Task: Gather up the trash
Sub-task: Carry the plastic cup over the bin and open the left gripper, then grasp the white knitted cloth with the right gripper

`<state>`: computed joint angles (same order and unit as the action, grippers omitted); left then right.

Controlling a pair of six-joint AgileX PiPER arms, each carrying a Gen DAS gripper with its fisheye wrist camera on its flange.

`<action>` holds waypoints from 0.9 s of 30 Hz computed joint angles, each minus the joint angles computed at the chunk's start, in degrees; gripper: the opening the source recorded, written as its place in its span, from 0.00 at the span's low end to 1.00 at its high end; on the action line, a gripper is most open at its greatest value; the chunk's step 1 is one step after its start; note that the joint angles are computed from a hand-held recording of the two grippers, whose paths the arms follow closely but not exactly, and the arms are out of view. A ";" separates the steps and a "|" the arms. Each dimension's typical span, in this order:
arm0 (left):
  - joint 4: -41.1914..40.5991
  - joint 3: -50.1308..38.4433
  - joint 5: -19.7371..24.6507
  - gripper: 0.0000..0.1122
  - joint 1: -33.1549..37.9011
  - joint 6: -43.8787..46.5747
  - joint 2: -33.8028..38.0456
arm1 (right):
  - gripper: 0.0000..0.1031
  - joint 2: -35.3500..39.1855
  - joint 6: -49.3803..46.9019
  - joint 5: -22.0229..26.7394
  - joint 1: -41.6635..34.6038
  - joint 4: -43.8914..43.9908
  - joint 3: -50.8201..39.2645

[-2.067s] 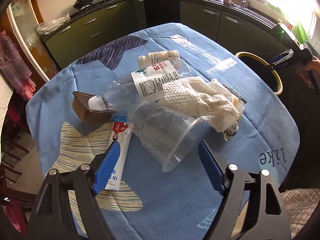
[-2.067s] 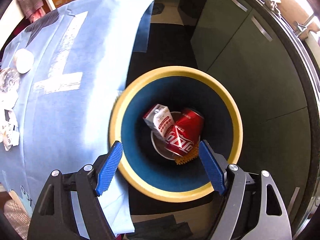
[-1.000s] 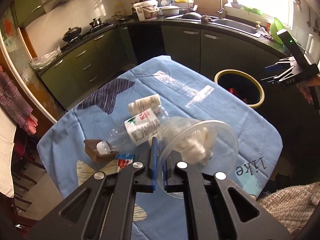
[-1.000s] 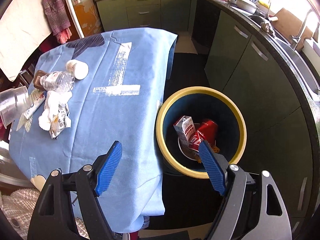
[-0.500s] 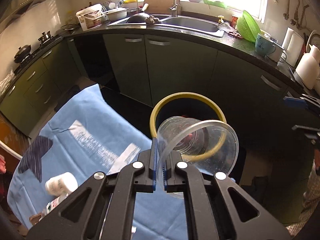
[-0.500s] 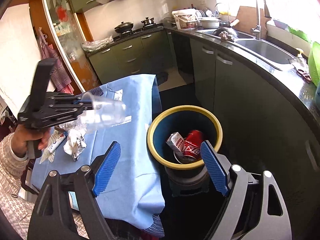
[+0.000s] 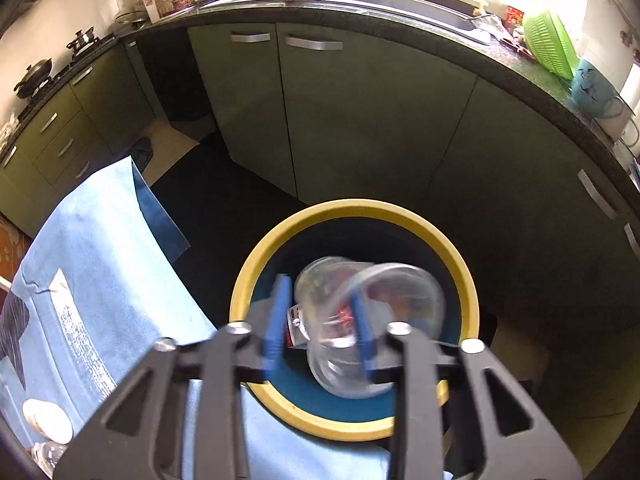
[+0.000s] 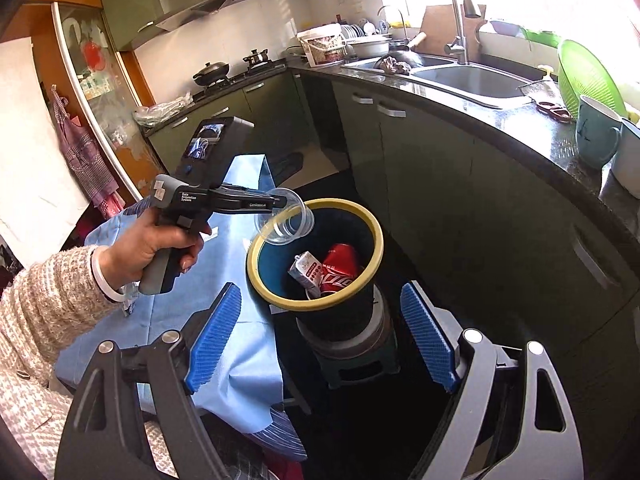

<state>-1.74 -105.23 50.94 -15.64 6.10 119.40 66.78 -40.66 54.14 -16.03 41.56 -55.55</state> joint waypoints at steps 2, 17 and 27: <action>-0.55 0.73 -0.08 0.37 0.04 0.84 -0.99 | 0.79 0.55 0.55 -0.80 1.03 -0.39 0.15; -26.77 28.24 5.68 0.60 25.82 31.94 -40.30 | 0.79 6.81 12.86 -8.11 22.28 -9.61 -4.10; -43.76 36.13 18.68 0.80 72.49 59.78 -51.58 | 0.79 27.97 23.75 -3.79 51.85 -21.63 -30.03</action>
